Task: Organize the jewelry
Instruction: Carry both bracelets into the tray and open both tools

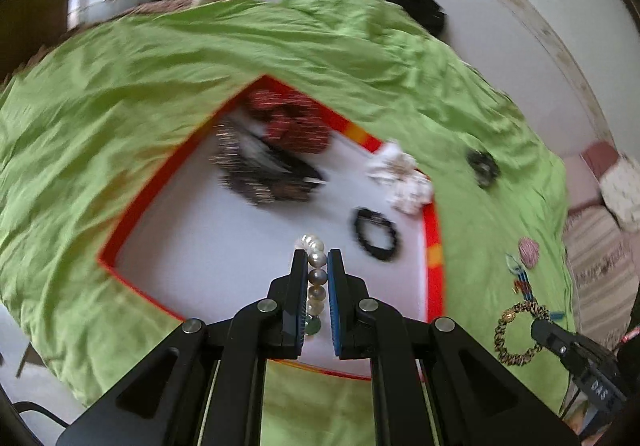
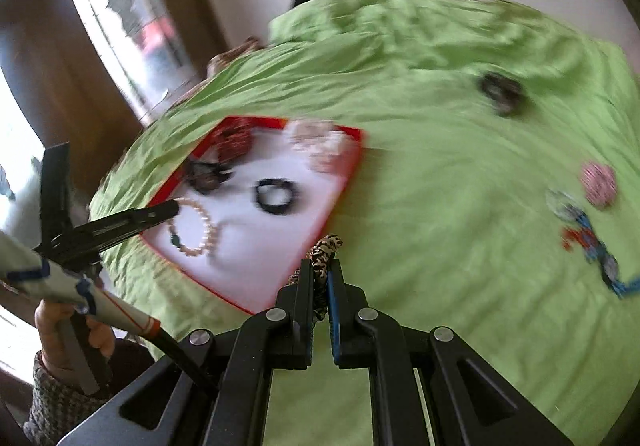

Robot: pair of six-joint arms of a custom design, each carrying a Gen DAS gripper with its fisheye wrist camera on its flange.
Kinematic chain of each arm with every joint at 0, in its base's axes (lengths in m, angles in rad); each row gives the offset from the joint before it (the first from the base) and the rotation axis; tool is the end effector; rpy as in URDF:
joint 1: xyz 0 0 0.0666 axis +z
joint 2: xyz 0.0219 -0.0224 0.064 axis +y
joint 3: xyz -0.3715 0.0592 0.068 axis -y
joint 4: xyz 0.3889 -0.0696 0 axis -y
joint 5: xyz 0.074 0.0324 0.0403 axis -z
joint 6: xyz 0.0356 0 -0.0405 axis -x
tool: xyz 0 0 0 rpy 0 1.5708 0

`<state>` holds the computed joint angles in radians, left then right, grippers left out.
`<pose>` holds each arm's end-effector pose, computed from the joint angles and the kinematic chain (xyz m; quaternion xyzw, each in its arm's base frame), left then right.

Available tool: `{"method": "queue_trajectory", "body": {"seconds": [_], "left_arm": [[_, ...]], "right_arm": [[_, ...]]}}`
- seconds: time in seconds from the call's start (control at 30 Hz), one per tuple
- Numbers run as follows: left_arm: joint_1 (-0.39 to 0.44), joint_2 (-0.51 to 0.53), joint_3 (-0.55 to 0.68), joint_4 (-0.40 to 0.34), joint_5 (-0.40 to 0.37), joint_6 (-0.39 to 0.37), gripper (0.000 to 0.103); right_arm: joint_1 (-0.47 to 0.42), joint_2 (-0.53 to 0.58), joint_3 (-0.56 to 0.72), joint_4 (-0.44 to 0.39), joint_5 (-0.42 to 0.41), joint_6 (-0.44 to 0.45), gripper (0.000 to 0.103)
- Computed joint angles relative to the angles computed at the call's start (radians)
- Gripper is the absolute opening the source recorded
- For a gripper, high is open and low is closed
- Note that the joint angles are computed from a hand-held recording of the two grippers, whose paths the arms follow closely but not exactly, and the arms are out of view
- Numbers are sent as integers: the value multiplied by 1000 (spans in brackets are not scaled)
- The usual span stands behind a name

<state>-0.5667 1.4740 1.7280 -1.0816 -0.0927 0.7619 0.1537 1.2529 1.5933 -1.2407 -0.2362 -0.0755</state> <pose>0.4268 -0.2681 0.5239 -0.1074 0.9247 -0.1896 0.3122 0.3983 0.0697 0.5494 -0.0754 0.9355 0.1479 0.3118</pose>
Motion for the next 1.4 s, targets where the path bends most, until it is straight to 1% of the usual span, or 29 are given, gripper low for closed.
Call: {"method": "queue_trajectory", "body": {"seconds": [0.07, 0.1, 0.17, 0.3, 0.37, 0.47, 0.63, 0.77, 0.93, 1.0, 1.03, 1.07, 1.13, 1.17, 1.23, 1.4], "left_arm": [[25, -21, -38, 22, 11, 14, 9], [34, -26, -51, 26, 5, 19, 9], [44, -33, -65, 25, -13, 23, 9], [55, -31, -69, -6, -97, 23, 9], [58, -35, -75, -10, -122, 27, 9], [59, -39, -83, -15, -163, 24, 9], [64, -44, -94, -1, -160, 21, 9], [63, -57, -108, 27, -168, 25, 9], [48, -80, -125, 75, -209, 17, 9], [46, -86, -130, 88, -213, 16, 11], [45, -88, -132, 93, -214, 16, 16], [44, -88, -133, 94, -219, 20, 24], [43, -90, -134, 95, -227, 30, 33], [42, -93, -137, 100, -231, 33, 33], [41, -93, -137, 101, -236, 34, 34], [36, -81, -127, 80, -244, 39, 37]], "right_arm": [[53, 37, 29, 3, 23, -1, 7], [84, 65, 50, 4, 36, 1, 7], [119, 101, 77, 3, 48, 1, 7], [180, 182, 129, 3, 66, -8, 7], [199, 210, 143, 3, 71, -14, 7], [216, 241, 157, 6, 68, -31, 7], [237, 280, 177, 11, 57, -58, 7], [250, 295, 186, 11, 53, -69, 7], [255, 298, 183, 10, 65, -66, 8], [252, 295, 180, 13, 63, -70, 8], [251, 293, 178, 14, 63, -72, 9], [248, 291, 178, 12, 64, -73, 11], [246, 284, 176, 12, 71, -72, 14], [245, 280, 175, 13, 75, -71, 19], [242, 270, 171, 17, 78, -68, 25], [232, 237, 151, 17, 88, -65, 26]]}}
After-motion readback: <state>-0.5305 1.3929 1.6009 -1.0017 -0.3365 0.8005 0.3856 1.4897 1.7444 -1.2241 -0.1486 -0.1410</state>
